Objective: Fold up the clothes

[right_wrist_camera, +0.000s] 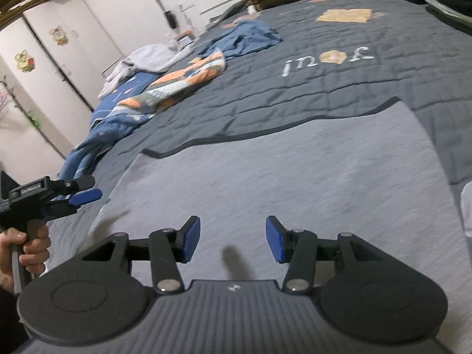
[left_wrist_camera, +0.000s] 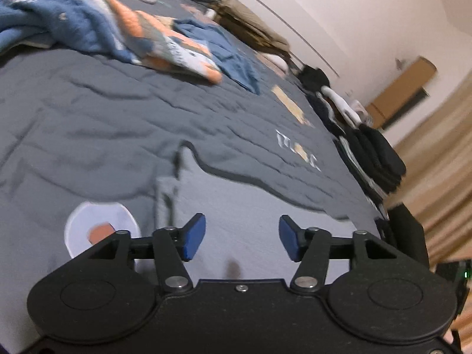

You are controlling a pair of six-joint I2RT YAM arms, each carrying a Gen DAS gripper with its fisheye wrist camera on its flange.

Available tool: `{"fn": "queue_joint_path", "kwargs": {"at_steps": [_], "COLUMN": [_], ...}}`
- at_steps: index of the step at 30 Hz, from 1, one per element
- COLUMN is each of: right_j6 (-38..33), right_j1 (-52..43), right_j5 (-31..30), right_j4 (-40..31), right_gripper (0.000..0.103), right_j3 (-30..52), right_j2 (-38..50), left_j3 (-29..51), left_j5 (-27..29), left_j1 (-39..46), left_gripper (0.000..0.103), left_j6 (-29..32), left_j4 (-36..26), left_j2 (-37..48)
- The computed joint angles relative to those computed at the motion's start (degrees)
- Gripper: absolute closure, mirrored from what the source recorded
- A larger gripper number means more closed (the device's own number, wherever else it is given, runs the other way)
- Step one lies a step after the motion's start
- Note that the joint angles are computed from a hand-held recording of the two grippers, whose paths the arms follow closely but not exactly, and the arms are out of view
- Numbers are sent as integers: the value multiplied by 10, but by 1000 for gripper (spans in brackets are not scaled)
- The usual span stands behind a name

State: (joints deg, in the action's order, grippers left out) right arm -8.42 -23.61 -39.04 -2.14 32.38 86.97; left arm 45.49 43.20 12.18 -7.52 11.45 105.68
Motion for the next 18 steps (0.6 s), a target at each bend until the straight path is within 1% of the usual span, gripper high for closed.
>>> {"fn": "queue_joint_path", "kwargs": {"at_steps": [3, 7, 9, 14, 18], "right_j6": [-1, 3, 2, -3, -6], "right_j1": [11, 11, 11, 9, 4], "right_j5": [0, -7, -9, -13, -14], "right_j4": [-3, -13, -17, -30, -37], "right_gripper": [55, 55, 55, 55, 55], "right_j3": [-16, -33, -41, -64, -85], "right_j2": [-26, -62, -77, -118, -141], "left_j3": [-33, -102, -125, -177, -218], "left_j5": [-17, -68, -77, -90, -114], "left_j1": [-15, -27, -23, -11, -18], "left_gripper": [47, 46, 42, 41, 40], "left_j6": [5, 9, 10, 12, 7], "left_j4": [9, 30, 33, 33, 39], "left_j2": [-16, -70, -91, -143, -188]}}
